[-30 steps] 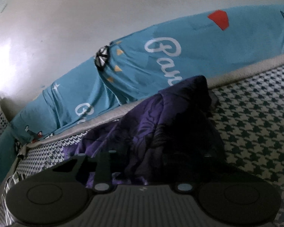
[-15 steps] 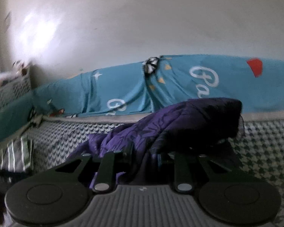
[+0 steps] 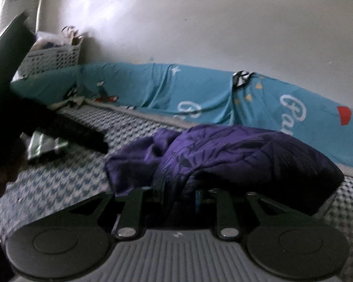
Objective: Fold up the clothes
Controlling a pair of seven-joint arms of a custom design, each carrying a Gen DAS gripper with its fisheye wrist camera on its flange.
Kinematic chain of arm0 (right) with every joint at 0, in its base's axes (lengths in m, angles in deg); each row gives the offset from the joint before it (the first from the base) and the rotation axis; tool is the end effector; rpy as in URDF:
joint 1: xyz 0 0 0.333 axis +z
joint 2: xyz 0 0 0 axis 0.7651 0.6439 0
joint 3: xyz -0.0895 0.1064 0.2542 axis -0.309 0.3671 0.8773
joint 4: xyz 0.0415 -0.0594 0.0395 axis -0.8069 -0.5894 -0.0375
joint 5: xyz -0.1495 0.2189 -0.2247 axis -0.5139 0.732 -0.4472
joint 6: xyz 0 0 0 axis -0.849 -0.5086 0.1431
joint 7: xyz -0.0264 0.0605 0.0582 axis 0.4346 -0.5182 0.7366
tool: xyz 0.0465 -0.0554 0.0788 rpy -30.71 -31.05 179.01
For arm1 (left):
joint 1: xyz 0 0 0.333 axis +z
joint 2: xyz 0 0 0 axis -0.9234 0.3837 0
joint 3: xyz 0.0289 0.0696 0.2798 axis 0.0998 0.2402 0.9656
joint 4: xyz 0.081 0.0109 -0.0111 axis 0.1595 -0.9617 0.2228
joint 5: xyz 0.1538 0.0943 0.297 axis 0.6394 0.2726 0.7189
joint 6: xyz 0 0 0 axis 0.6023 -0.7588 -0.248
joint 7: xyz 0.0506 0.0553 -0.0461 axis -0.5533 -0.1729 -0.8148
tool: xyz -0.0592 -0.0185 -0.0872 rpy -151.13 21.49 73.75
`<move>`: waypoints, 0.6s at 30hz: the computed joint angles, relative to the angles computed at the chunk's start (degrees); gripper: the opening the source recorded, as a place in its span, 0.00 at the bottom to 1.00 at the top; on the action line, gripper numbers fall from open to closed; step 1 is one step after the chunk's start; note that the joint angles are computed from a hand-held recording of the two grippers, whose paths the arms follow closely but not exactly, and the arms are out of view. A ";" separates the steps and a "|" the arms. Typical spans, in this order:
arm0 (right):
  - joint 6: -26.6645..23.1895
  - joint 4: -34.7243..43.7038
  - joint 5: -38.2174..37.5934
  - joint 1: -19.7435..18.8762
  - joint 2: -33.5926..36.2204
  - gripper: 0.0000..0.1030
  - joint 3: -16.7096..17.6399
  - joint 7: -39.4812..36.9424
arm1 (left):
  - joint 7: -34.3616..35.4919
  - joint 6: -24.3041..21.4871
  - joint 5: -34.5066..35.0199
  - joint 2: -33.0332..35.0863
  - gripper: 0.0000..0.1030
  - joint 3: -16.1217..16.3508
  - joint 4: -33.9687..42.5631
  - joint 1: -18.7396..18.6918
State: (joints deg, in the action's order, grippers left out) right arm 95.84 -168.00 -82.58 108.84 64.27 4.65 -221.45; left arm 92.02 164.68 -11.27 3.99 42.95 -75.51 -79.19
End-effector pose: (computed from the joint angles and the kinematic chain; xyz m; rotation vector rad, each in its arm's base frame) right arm 0.3959 0.5586 0.3778 -1.4987 1.6916 -1.1087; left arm 0.5380 -0.3046 0.4203 -1.3178 2.2024 -0.9368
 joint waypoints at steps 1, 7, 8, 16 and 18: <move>0.03 1.14 0.40 0.06 0.87 0.22 0.29 -0.88 | -0.24 0.09 0.33 0.00 1.00 0.33 -0.09 -0.28; -0.48 5.26 2.91 2.04 4.09 0.25 -0.43 -2.99 | -0.52 -2.62 6.41 1.46 1.00 3.17 1.19 -4.47; -0.42 5.05 3.28 2.26 3.93 0.26 -0.55 -2.27 | -0.88 -3.32 7.49 1.80 1.00 3.73 1.56 -5.25; 0.74 0.15 3.45 2.99 0.50 0.30 0.05 6.15 | -3.47 -6.91 12.15 3.33 1.00 5.54 2.83 -7.66; 0.86 -1.44 3.19 2.92 -0.67 0.30 0.65 8.10 | -3.26 -7.13 11.68 3.17 1.00 4.95 2.41 -6.98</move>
